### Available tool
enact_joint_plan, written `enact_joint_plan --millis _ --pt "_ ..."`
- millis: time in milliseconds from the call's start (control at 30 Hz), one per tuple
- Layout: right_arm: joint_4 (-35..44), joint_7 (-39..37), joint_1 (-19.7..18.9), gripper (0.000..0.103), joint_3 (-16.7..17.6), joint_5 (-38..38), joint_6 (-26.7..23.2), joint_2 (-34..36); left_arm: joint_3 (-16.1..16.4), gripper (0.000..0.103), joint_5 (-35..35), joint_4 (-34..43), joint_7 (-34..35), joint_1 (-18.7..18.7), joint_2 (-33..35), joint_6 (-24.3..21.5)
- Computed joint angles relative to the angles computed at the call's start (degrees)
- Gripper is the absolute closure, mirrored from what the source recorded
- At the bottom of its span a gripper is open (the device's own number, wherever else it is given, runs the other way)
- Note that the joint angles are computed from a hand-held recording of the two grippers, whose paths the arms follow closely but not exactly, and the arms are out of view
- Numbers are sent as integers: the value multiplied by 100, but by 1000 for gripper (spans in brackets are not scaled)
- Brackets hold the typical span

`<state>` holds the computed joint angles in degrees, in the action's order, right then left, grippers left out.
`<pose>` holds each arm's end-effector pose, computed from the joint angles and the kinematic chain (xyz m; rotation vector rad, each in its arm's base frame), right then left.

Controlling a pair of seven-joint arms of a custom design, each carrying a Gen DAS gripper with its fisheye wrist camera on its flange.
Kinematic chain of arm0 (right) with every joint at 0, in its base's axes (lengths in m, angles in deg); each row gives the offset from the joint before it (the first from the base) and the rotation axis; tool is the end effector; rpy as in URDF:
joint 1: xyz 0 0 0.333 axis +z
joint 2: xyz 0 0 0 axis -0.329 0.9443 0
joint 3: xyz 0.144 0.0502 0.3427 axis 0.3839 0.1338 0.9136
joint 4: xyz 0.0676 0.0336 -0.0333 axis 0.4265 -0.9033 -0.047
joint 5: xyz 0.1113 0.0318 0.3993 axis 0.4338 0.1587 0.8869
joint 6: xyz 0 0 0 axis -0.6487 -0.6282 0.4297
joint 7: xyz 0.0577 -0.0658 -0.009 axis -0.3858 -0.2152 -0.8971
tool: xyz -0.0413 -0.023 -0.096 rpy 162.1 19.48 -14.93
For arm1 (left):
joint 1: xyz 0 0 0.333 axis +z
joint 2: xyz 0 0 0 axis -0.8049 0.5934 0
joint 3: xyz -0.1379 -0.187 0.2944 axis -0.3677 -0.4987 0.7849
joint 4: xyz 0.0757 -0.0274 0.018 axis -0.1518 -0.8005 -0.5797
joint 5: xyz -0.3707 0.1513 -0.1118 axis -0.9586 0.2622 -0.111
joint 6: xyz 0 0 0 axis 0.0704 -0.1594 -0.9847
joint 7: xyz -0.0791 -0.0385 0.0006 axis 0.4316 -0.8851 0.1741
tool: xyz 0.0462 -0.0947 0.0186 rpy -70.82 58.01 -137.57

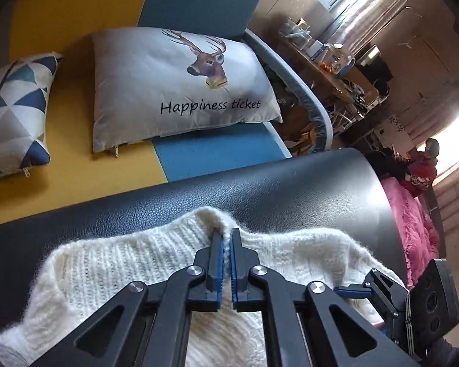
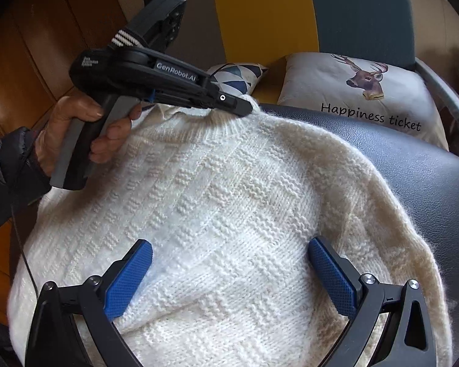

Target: Fold clothes

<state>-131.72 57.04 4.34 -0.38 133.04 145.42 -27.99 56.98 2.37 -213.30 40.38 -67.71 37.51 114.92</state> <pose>0.4665 0.2462 0.4245 -2.3083 0.8187 0.0169 0.5213 -0.2184 0.4552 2.1267 -2.0451 1.0440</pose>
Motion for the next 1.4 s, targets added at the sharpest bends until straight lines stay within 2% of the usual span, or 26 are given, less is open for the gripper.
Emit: enact_joint_plan --millis 33,67,167,233,267,300,367,467,533,600,667,800,900,967,1033,1100,1167,1200,1267,1333,1400 --pt "-21 22 13 0 23 -45 78 -2 5 94 -45 -15 -24 5 -56 -34" --pt "-41 48 28 0 44 -93 156 -3 15 83 -203 -59 16 -9 -148 -7" --pt "-76 95 70 0 64 -133 277 -2 134 78 -1011 -423 339 -181 -664 329" --pt "-79 84 80 0 51 -100 261 -7 107 78 -768 -970 -150 -213 -1224 696" --pt "-67 168 70 0 40 -157 197 -11 -52 78 -385 -1289 -601 -83 -1515 834" --pt "5 573 26 0 27 -447 -18 -23 -270 78 -1 -1597 -1065 124 -1826 916" --pt "182 1277 -53 0 -5 -910 -479 -33 -503 78 382 -2145 -1563 306 -2405 953" --pt "626 941 -50 0 -124 -120 -1359 -80 -818 78 730 -2823 -2137 505 -3164 883" --pt "1099 1064 -30 0 -86 183 -1894 141 -758 78 802 -3086 -2304 388 -3401 867" --pt "1613 1310 -6 0 12 405 -2312 496 -816 78 982 -3229 -2532 454 -3542 771" --pt "2099 1685 60 0 175 432 -2367 936 -781 78 1115 -3333 -2665 393 -3596 765" --pt "3059 2475 221 0 427 -53 -2158 1909 -647 78 1346 -3580 -2870 194 -3679 812" --pt "3739 3412 256 0 523 -639 -2513 2597 -374 78 1351 -3830 -2938 -237 -3676 1265" --pt "3992 3316 49 0 770 -260 -2914 2908 -213 78 1385 -3942 -3023 -466 -3650 1543" --pt "4144 3115 -119 0 975 224 -3192 3138 91 78 1368 -4045 -3120 -799 -3602 1832" --pt "4119 2952 -223 0 1111 904 -3012 3252 281 79 1441 -4104 -3217 -989 -3590 1977" --pt "4116 2775 -309 0 1238 1589 -2852 3374 278 80 1576 -4103 -3342 -969 -3583 1974" --pt "4173 2935 -226 0 1184 1615 -2639 3441 239 80 1658 -4093 -3404 -918 -3587 1940" --pt "4289 3108 -143 0 1141 1459 -2530 3501 158 80 1812 -4083 -3544 -828 -3581 1913" --pt "4430 3464 107 0 962 650 -2379 3440 61 80 1970 -4068 -3689 -717 -3588 1851" --pt "4297 3534 144 0 894 213 -2245 3216 -12 80 2126 -4059 -3828 -628 -3600 1808"
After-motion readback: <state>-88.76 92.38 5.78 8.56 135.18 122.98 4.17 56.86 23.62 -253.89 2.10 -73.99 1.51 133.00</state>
